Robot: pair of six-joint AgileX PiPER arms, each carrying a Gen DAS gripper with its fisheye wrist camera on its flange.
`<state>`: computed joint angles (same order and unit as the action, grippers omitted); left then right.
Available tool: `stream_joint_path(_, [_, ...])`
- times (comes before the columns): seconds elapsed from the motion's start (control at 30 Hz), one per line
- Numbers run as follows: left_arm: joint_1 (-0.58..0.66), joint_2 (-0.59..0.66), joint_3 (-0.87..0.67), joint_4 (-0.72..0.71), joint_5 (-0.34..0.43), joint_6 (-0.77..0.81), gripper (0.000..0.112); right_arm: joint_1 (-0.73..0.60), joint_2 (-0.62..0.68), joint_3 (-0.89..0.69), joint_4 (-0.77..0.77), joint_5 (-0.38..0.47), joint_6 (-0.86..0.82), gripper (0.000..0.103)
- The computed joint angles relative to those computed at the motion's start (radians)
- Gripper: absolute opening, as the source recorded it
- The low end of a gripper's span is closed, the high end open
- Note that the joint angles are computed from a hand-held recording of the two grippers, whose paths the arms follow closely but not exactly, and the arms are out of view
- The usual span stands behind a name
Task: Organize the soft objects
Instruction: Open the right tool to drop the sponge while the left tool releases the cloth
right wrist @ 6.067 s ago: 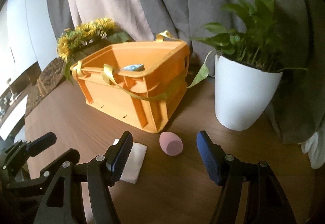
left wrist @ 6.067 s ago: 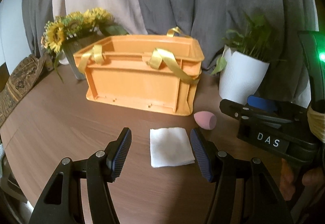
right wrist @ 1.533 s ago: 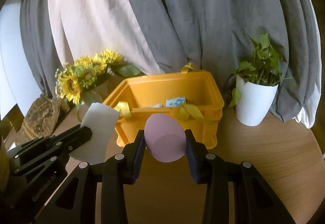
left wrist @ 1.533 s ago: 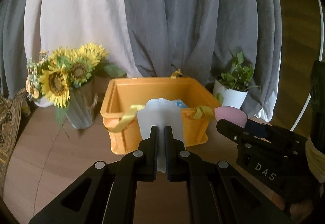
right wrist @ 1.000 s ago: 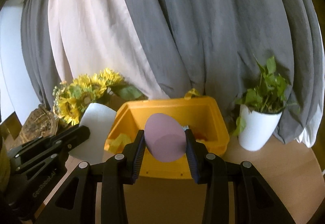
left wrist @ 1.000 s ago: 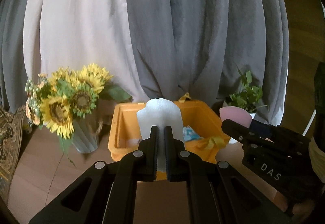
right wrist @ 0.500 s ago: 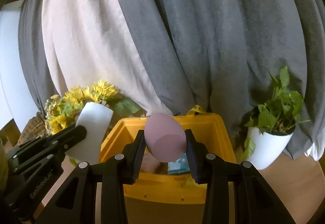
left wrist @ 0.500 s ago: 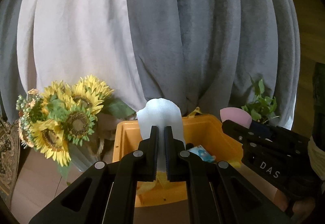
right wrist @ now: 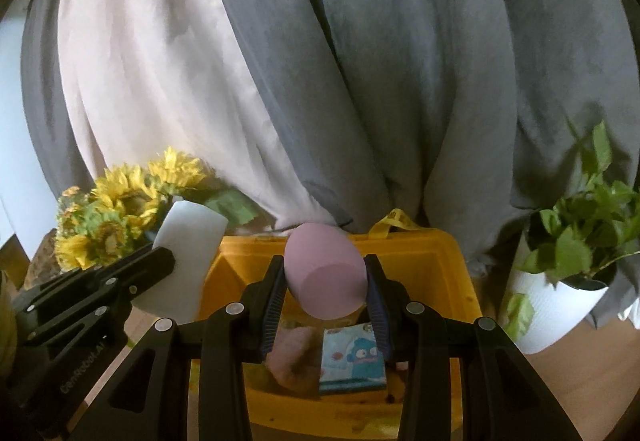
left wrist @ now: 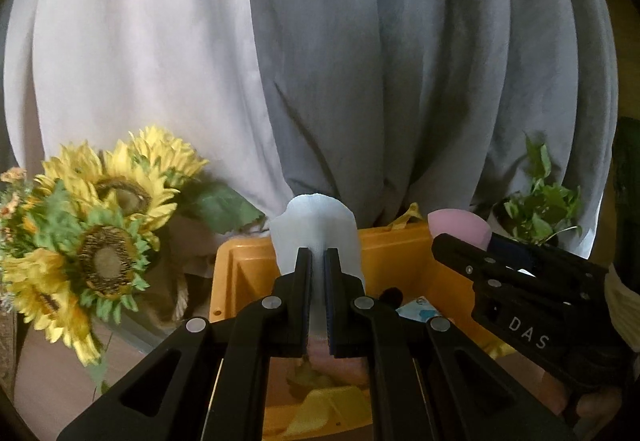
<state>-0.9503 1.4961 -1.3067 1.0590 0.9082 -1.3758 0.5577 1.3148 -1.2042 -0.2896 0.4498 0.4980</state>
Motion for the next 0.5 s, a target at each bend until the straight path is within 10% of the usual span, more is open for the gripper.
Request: stream_joint_path(0.5, [0.089, 0.050, -0.003, -0.068, -0.088, 0.030, 0.033, -0.064, 0.162, -0.105, 0.097, 0.028, -0.066, 0.057])
